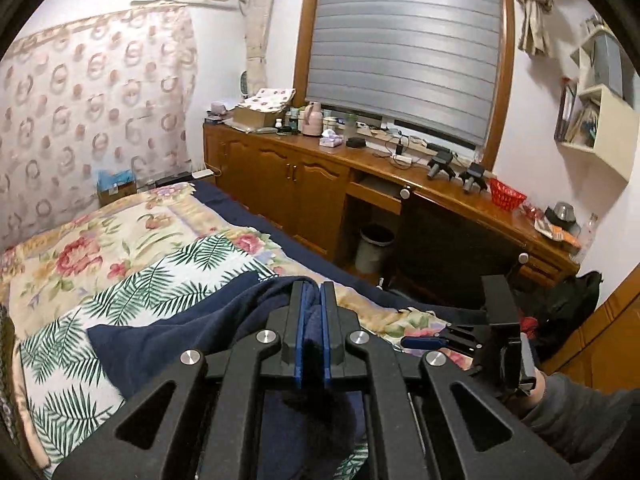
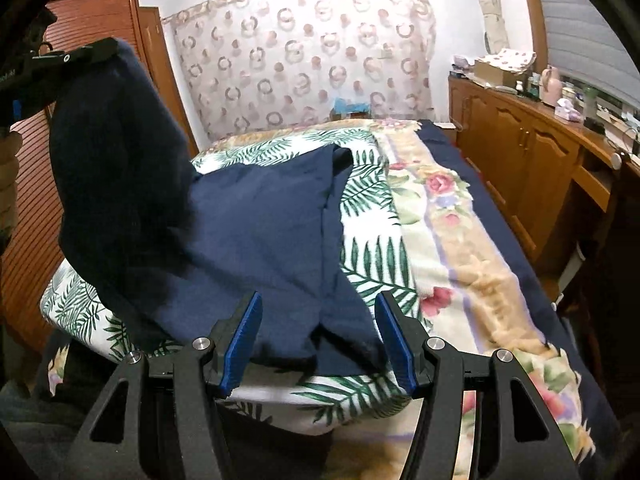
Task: Fold small clothes
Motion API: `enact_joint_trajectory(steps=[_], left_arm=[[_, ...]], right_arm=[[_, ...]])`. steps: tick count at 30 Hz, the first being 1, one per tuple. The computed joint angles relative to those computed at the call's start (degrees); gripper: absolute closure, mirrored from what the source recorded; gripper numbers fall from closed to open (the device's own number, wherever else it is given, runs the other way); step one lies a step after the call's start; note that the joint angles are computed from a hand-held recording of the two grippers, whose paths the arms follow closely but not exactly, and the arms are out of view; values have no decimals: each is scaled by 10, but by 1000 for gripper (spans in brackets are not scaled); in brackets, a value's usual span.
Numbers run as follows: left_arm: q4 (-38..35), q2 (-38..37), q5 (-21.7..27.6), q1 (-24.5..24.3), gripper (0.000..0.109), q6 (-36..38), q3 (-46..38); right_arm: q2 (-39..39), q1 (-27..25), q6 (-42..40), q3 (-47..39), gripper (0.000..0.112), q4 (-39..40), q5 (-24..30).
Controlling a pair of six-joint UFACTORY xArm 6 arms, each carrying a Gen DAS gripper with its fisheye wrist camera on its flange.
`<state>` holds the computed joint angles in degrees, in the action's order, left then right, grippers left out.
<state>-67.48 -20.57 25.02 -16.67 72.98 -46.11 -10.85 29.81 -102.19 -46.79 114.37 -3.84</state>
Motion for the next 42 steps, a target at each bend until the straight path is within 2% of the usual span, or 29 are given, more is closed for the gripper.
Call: enact_joint_trajectory(steps=[4,7,14,16,18,21,23,32,42], left_arm=[[45,32,-30,-19,101,-42,-5],[59,48,-32,-17,101,-52,-5],[2,22,-50,5,65,5,30],[-10,17,-41,25,63,15,42],[-23,15,-42,39,50,27,52],[-55,20,-70,52,36,60,67],[-74,24,-71,68,30,79,77],[-135,21,-64,138,27,136,122],[-171,-29,-79,157,27,169,166]], right_arm=[[-6,-8,-15,5,52,16,9],[-7,-8,-14,9,52,15,8],[-3,-5,34,10,52,-30,5],[-1,-2,42,7,52,-39,4],[-2,-2,41,6,52,-41,4],[5,2,46,-2,52,-49,4],[11,5,57,-7,52,-62,6],[54,31,133,-40,52,-164,9],[130,53,308,-107,52,-387,43]])
